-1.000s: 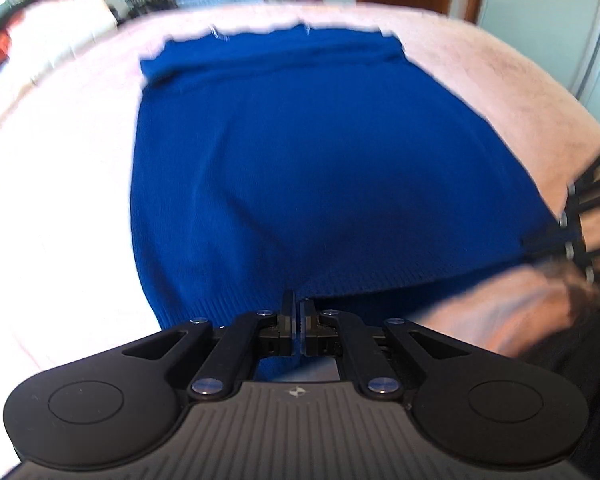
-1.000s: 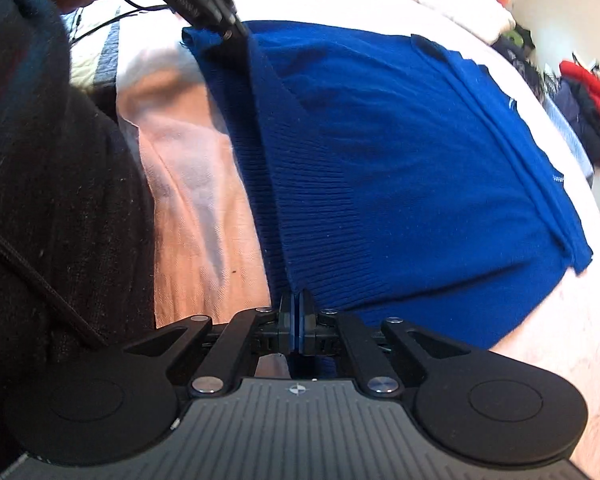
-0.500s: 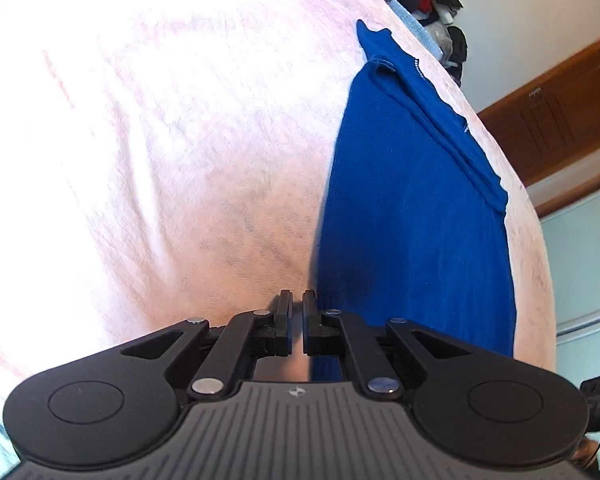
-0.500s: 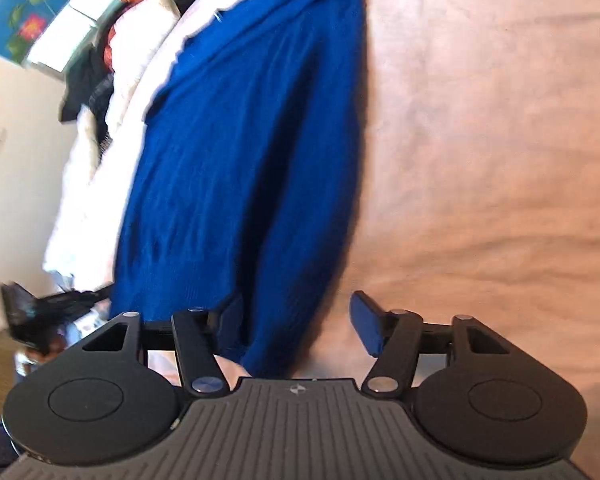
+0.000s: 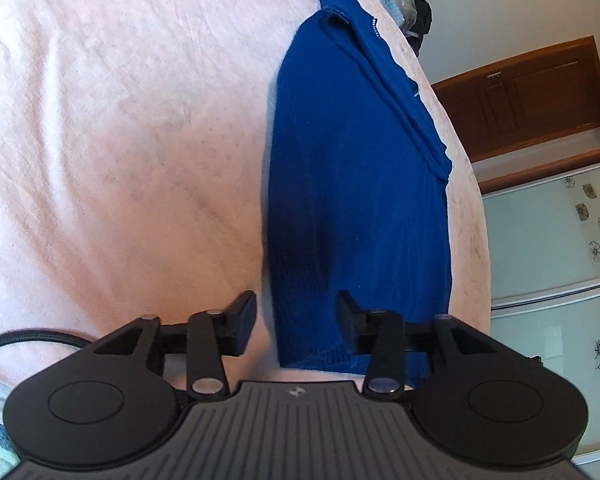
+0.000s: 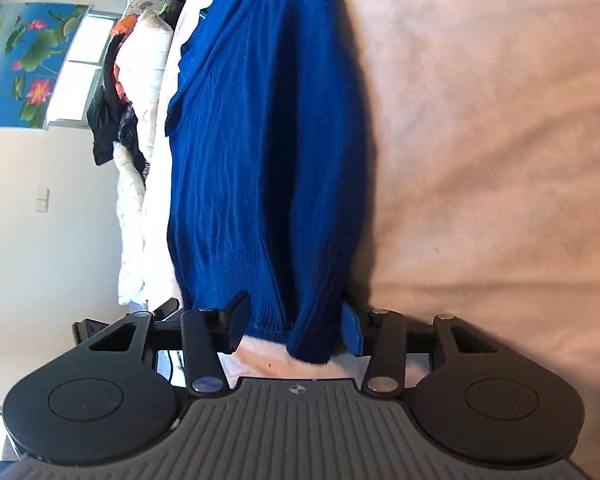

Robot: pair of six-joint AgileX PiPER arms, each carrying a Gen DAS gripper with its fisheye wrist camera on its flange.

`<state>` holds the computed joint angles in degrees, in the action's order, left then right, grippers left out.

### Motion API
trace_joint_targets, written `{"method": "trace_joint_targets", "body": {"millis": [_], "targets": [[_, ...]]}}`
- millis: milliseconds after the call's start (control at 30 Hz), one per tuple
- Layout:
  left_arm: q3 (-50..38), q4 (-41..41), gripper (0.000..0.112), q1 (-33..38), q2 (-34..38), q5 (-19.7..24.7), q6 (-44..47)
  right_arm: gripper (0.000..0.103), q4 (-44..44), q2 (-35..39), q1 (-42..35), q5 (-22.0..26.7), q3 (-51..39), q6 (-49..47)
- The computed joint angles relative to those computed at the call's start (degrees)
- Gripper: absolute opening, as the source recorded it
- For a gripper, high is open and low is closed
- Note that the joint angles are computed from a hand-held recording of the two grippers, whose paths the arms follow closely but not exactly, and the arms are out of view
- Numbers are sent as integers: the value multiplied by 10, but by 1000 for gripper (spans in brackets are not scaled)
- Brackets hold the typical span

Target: Fold small clothes

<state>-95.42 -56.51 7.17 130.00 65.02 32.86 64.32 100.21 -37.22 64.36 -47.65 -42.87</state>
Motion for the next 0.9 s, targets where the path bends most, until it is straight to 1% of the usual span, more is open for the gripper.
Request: {"method": "trace_joint_targets", "body": {"millis": [33,67,100,133,167,200,233,267,333,400,433,467,500,533,567,600,633,667,700,733,767,800,833,900], "targets": [[-17,3,64,1,7,17,5,53,9,6,0,-2,3,-7],[-26,5,75,0,10,29,9,54,14,7,0,-3,6,-11],[-33,12,81,-6,10,32,7,55,18,9,1,-3,7,-15],[-37,24,82,-15,7,25,0,58,20,9,1,-1,7,-16],[-40,43,82,-27,2,9,-11,61,24,13,6,-1,3,-17],[-55,75,82,-40,-3,4,-35,61,22,12,9,-2,1,-18],[-69,128,82,-64,-12,-16,-76,61,17,9,13,-4,-3,-15],[-76,185,82,-95,-23,-46,-105,61,12,8,18,-5,-7,-13],[-67,299,82,-147,-46,-98,-126,61,4,7,19,-4,-13,-12],[-23,414,82,-204,-62,-190,-159,62,5,8,20,-4,-15,-13],[-1,471,87,-229,-68,-230,-182,62,8,7,19,-4,-12,-18],[17,527,98,-246,-76,-267,-206,62,10,7,18,-4,-10,-23],[29,560,99,-254,-82,-282,-226,62,13,6,16,-4,-6,-31],[27,571,99,-253,-82,-273,-231,62,15,6,14,-3,-4,-36],[9,558,98,-245,-77,-244,-235,62,15,6,12,-1,-3,-39],[-20,523,96,-230,-65,-205,-232,62,16,6,11,0,-2,-42],[-40,487,91,-211,-57,-167,-234,62,18,11,12,2,-4,-44],[-45,474,88,-192,-58,-153,-248,62,20,16,12,4,-8,-46],[-38,483,83,-182,-63,-159,-269,62,21,22,11,8,-13,-46],[-25,495,81,-167,-70,-168,-296,62,21,28,11,11,-18,-45],[-25,484,81,-154,-72,-169,-302,62,19,32,10,15,-23,-42],[-29,450,81,-138,-69,-160,-293,62,15,36,10,19,-29,-40],[-43,393,82,-118,-61,-136,-266,62,12,38,10,23,-33,-40],[-57,281,87,-84,-46,-92,-214,63,10,45,8,30,-40,-39]]}}
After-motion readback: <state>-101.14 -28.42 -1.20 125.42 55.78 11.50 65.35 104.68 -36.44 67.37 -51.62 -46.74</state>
